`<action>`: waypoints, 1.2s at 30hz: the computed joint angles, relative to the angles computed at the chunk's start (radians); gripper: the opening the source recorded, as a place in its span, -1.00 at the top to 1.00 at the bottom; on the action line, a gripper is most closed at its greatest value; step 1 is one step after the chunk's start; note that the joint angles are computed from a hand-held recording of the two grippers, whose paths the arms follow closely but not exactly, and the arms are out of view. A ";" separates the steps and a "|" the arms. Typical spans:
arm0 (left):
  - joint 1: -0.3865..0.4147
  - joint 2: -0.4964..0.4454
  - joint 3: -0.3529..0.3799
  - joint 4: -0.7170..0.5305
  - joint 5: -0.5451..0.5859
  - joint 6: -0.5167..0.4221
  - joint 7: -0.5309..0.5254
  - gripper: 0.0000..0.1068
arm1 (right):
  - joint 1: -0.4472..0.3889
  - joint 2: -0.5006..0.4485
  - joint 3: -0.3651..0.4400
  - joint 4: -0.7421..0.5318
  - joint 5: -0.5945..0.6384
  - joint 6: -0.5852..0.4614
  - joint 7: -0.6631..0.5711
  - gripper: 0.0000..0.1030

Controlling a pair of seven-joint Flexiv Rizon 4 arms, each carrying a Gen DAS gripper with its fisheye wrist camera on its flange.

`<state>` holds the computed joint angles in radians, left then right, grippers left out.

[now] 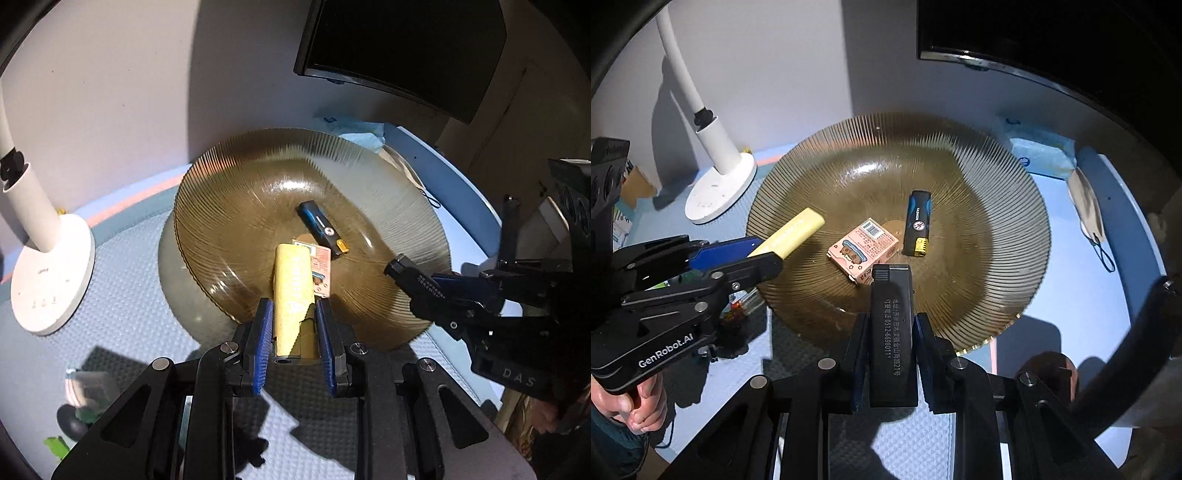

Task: Organize rigid objects
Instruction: 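Carry both sticks over the amber bowl and release them inside, then grasp the green toy with the left gripper while the right grasps the black figurine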

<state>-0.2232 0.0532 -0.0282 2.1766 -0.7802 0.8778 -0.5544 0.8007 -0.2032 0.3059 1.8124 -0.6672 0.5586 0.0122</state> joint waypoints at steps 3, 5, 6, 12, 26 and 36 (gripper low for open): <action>-0.004 0.003 -0.002 -0.005 -0.009 0.026 0.010 0.35 | 0.002 -0.009 -0.006 -0.019 0.009 -0.035 -0.001 0.52; -0.006 0.026 0.008 0.005 -0.050 0.033 0.036 0.18 | 0.007 0.013 -0.014 0.006 -0.047 -0.040 0.060 0.51; -0.005 0.041 0.019 0.007 -0.087 0.027 0.056 0.18 | 0.007 0.027 -0.014 0.025 -0.080 -0.034 0.104 0.51; -0.017 0.198 0.092 0.096 -0.350 0.101 0.235 -0.57 | 0.017 0.084 0.027 0.077 -0.207 -0.057 0.278 0.34; 0.109 0.453 0.278 0.238 -0.386 0.152 0.398 -0.92 | 0.202 -0.147 -0.043 -0.156 -0.485 0.051 0.286 -0.10; 0.174 0.267 0.242 0.311 -0.549 0.311 0.488 -0.92 | 0.259 -0.291 -0.140 -0.173 -0.539 0.162 0.408 -0.11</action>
